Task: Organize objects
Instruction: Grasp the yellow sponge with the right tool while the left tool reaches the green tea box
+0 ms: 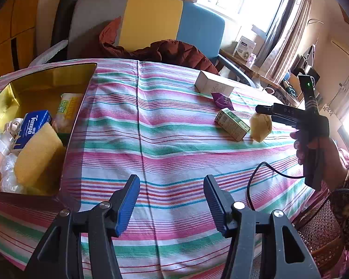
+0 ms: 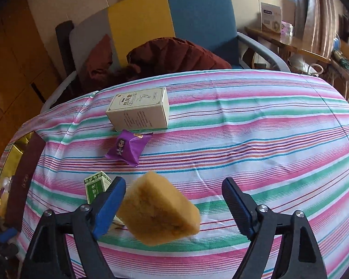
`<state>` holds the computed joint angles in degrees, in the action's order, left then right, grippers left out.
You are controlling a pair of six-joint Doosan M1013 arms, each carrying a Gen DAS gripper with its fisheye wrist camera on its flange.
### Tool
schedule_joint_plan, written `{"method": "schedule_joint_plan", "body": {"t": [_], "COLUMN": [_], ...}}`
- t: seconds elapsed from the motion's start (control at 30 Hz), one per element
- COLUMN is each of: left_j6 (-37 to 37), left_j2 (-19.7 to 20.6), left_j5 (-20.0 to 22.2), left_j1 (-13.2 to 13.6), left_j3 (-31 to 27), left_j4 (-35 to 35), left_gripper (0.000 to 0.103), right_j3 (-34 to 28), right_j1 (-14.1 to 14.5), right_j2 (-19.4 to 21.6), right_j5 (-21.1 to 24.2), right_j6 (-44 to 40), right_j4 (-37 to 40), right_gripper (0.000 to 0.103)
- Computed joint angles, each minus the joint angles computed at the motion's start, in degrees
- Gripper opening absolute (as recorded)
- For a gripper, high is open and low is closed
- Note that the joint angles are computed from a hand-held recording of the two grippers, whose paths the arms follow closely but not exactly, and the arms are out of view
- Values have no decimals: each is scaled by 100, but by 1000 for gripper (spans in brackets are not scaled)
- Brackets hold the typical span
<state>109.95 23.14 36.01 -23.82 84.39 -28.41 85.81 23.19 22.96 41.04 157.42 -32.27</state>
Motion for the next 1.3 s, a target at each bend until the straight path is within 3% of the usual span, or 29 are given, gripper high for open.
{"method": "schedule_joint_plan", "body": {"t": [0.13,0.27,0.37,0.53,0.63,0.83,0.93,1.0,1.13,1.23,1.3], "left_j6": [-70,-222,-289,-262,-353,-448,-444,-561,-967,-1544,-1902], "left_j2": [7,26,56,110,186,419,557,675,995,1272,1438], "left_j5": [-32,-36,19,119,237,553,697,814,1138,1376,1510], "left_j1": [-45,-79,-107,-173,-212,-359,-439,-496,-636,-771,-836], "left_j3": [-32,-75,-133,-255,-384,-750,-965,-1144,-1623,-2062,-2322], "left_j4": [93,157,219,193,138,-56,-169,-170,-36,270,395], "left_gripper": [58,58,58,58,58,58,58,58,59,72,74], "right_j3": [33,10,150,77,-170,-218,-68,-47,-75,-101,-83], "right_j1": [-22,110,117,23,114,-49,-167,-187,-106,-14,13], "right_j2": [8,-9,-140,-85,128,273,205,180,121,85,55], "right_j5": [-93,431,303,35,413,381,27,-42,184,474,531], "right_j6": [140,937,1421,732,139,-423,-603,-636,-276,137,268], "right_j4": [21,-968,-1360,-452,-424,359,800,947,444,-238,-454], "right_gripper": [91,92,99,98,98,77,61,59,58,58,58]}}
